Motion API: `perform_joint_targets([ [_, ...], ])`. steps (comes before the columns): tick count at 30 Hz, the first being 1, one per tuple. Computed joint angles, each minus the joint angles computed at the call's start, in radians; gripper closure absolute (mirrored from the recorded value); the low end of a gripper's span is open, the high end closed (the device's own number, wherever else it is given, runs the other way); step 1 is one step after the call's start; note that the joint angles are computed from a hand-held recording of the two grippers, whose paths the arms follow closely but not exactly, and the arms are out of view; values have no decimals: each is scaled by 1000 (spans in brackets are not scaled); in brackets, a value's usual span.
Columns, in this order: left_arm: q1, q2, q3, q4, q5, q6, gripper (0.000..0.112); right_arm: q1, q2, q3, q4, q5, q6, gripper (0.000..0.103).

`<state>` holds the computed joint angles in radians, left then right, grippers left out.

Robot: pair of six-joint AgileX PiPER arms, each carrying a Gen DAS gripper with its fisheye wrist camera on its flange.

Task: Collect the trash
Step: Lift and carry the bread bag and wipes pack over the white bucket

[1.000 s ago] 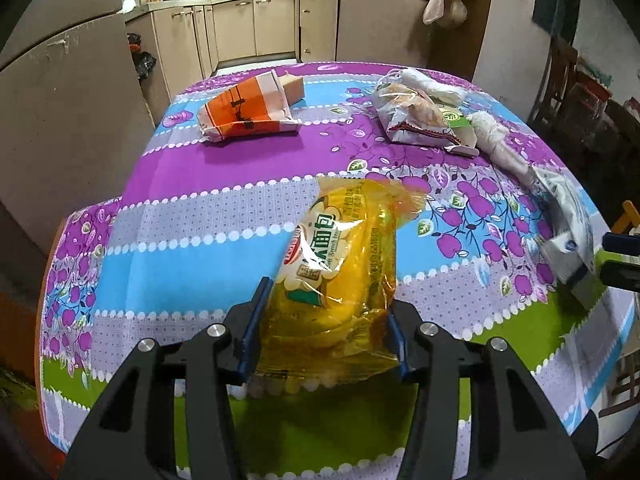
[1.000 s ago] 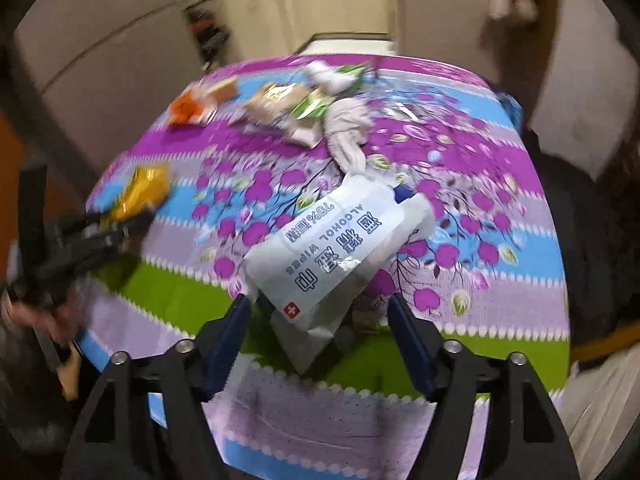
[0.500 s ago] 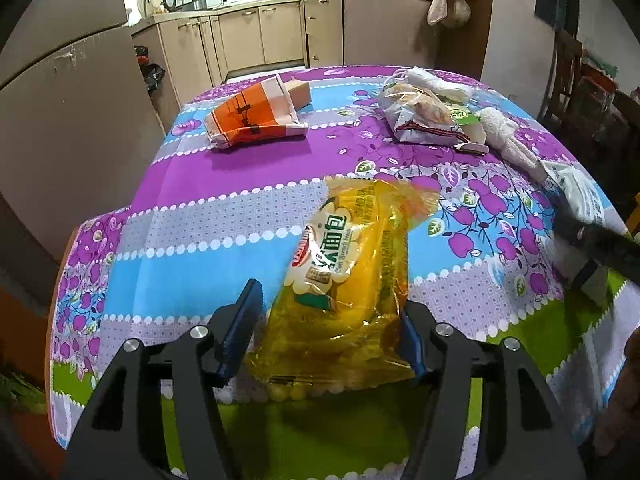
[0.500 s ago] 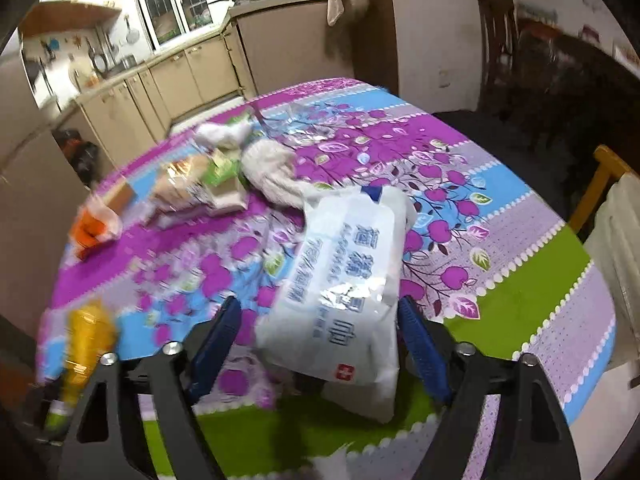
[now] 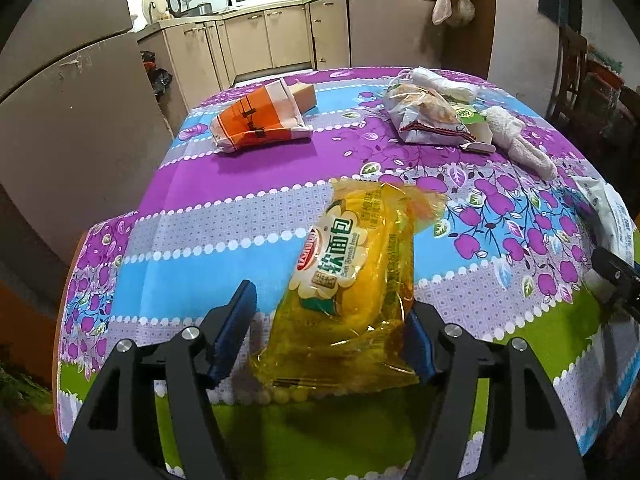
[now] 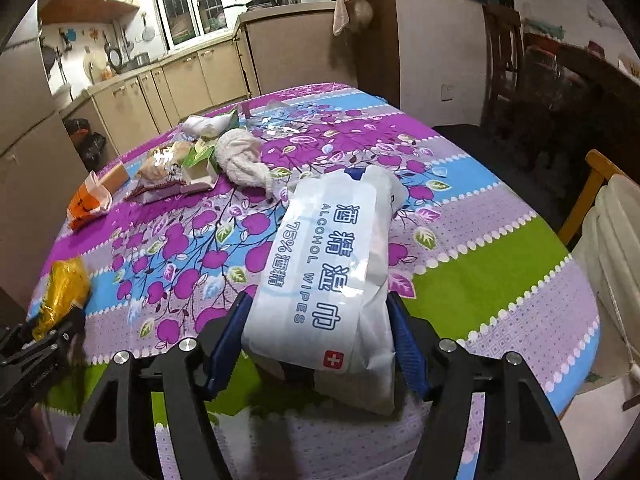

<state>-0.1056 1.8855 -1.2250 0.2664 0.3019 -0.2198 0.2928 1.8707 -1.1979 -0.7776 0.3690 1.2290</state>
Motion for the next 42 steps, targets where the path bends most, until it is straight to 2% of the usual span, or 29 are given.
perform_joint_targets([
  [3,-2,-1,1,17,1,-17,47,-4,-7,18,-32,-25,32,37],
  [5,-7,-3,5,47,-1,-49,48,-10,-17,34,-38,-48,34,43],
  [7,-5,-10,11,-33,-8,30,59,-23,-37,60,-14,-91,-13,47],
  [8,-7,-12,12,-47,-7,43,63,-29,-45,71,8,-106,-46,48],
  [11,-27,-18,19,63,-4,-61,69,-45,-80,107,132,-152,-203,51],
  [16,-34,-36,25,72,14,-83,71,-53,-147,147,343,-174,-473,51],
  [17,-37,-43,30,87,15,-98,71,-51,-156,151,356,-175,-491,51],
  [21,-52,-60,39,166,22,-170,72,-56,-192,172,566,-175,-701,51],
  [28,-82,-88,55,280,32,-280,72,-56,-223,192,686,-172,-817,51],
  [42,-182,-138,51,441,79,-428,72,-139,-323,244,965,-147,-1111,51],
])
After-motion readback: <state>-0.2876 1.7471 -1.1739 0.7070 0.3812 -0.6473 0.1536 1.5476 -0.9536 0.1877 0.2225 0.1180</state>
